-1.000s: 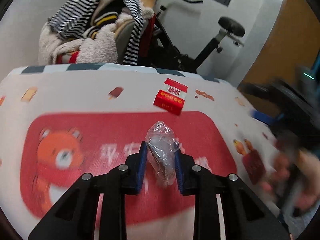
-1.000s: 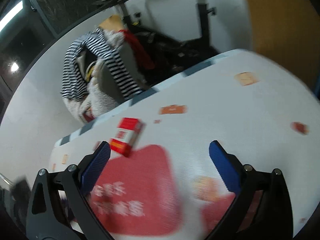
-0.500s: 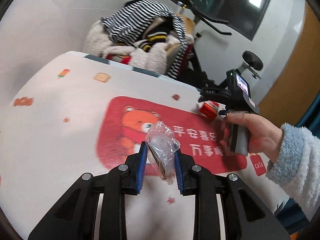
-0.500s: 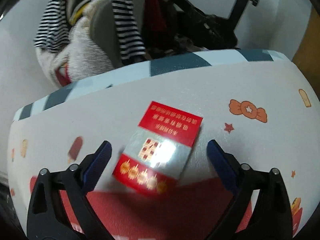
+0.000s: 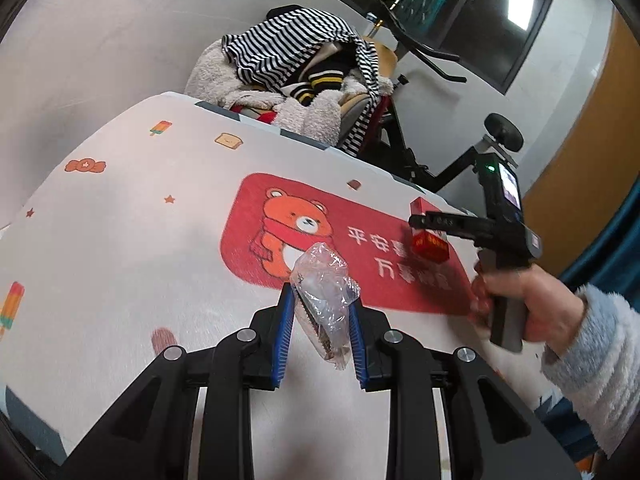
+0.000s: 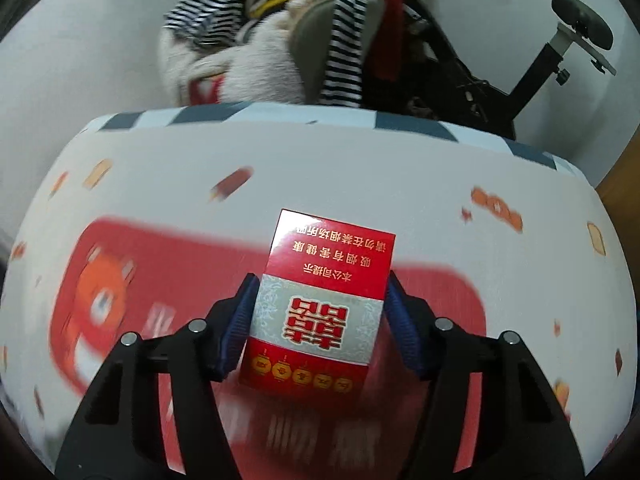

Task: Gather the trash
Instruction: 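Carry the clear wrapper and red box over the brown bin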

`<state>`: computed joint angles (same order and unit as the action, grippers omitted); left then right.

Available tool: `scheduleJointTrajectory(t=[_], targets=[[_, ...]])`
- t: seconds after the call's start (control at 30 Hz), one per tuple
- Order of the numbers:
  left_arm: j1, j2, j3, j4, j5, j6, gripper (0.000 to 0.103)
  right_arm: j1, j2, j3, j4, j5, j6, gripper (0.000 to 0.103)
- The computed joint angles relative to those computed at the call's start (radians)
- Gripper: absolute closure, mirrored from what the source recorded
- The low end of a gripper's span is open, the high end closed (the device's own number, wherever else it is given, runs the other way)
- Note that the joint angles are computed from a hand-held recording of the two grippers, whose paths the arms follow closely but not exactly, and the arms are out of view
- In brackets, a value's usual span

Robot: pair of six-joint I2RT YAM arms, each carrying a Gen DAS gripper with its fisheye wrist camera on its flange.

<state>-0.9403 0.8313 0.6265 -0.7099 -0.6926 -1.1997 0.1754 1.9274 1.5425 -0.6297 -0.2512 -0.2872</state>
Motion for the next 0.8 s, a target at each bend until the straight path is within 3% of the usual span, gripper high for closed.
scheduleJointTrajectory(t=[0.2, 0.37, 0.63, 0.8], targets=[[-0.253, 0.108, 0.118, -0.186, -0.128, -0.236, 0.078, -0.056, -0.293, -0.304, 0.018, -0.117, -0.035, 0.042], [-0.430, 0.223, 0.224, -0.347, -0.185, -0.445, 0.078, -0.159, -0.539, -0.484, -0.053, -0.235, -0.166, 0.043], [-0.643, 0.414, 0.395, -0.578, -0.219, -0.704, 0.077, -0.321, -0.800, -0.567, -0.258, -0.392, -0.340, 0.043], [-0.744, 0.517, 0.500, -0.725, -0.239, -0.863, 0.077, -0.465, -0.908, -0.559, -0.452, -0.509, -0.503, 0.043]])
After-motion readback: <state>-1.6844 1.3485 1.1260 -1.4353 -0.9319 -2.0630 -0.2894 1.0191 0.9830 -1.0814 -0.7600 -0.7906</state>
